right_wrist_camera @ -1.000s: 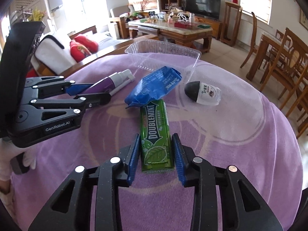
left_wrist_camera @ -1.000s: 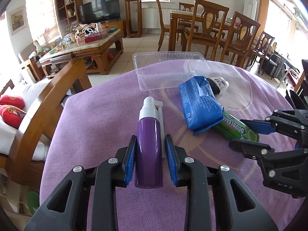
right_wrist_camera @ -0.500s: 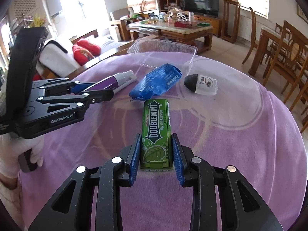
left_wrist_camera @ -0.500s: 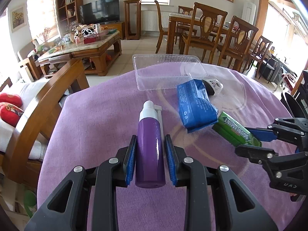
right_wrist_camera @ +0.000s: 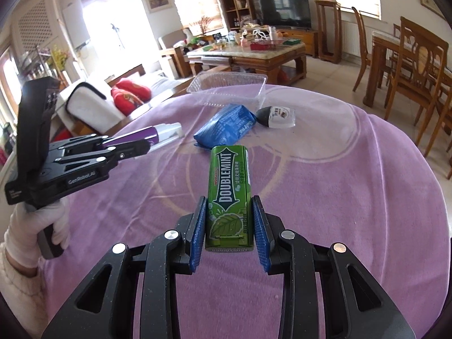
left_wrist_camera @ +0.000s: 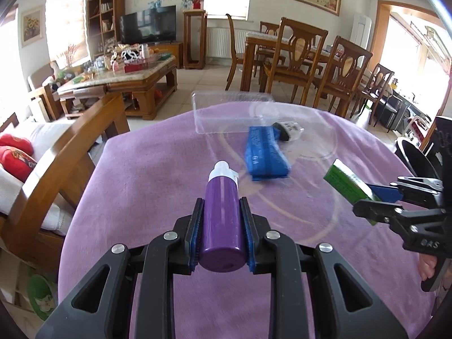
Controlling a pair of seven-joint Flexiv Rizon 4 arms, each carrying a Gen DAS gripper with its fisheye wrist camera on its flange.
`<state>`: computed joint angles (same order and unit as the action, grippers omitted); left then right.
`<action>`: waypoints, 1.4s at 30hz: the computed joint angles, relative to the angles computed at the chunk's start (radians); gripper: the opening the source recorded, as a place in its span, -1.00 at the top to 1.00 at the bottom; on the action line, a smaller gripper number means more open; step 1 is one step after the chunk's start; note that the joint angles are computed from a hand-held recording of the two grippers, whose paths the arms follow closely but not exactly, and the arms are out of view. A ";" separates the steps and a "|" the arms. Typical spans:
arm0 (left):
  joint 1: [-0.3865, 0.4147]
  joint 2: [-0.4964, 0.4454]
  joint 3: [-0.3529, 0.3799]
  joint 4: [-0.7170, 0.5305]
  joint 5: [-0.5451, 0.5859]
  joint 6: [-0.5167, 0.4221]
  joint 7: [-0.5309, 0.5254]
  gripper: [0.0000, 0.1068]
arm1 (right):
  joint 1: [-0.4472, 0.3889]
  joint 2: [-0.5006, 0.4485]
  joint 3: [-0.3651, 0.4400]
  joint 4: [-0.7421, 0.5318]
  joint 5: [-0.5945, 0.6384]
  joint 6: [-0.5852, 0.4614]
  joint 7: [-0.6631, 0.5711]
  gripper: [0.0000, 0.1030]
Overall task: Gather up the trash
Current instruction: 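Grasp the purple spray bottle with left tool while right tool grasps the green gum pack, then carry the spray bottle and gum pack over the black bin and open both tools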
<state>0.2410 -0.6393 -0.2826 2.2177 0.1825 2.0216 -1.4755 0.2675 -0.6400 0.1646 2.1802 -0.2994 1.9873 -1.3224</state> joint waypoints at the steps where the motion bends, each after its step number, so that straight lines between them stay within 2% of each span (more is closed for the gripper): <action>1: -0.005 0.006 0.001 0.012 0.002 0.016 -0.005 0.54 | -0.018 0.005 0.010 0.014 -0.002 0.015 0.001 0.39; 2: -0.008 0.012 0.001 0.021 0.005 0.029 -0.010 0.54 | -0.010 0.007 0.007 0.022 0.008 0.027 0.002 0.39; 11: -0.106 0.083 0.035 0.077 0.040 0.138 -0.063 0.54 | -0.115 0.061 0.038 0.138 -0.041 0.166 0.027 0.39; 16: -0.190 0.097 0.042 0.065 0.042 0.164 -0.075 0.54 | -0.169 0.098 0.026 0.214 -0.074 0.241 0.042 0.39; 23: -0.353 0.067 0.074 0.013 -0.026 0.206 -0.065 0.54 | -0.284 0.144 -0.005 0.307 -0.149 0.348 0.074 0.39; 31: -0.515 -0.007 0.059 -0.113 -0.098 0.150 -0.006 0.54 | -0.476 0.160 -0.074 0.380 -0.289 0.466 0.127 0.39; 39: -0.600 -0.092 0.019 -0.246 -0.126 0.063 0.050 0.54 | -0.681 0.112 -0.158 0.378 -0.461 0.551 0.184 0.39; 42: -0.624 -0.131 0.005 -0.293 -0.138 0.042 0.061 0.54 | -0.726 0.084 -0.180 0.364 -0.489 0.573 0.195 0.39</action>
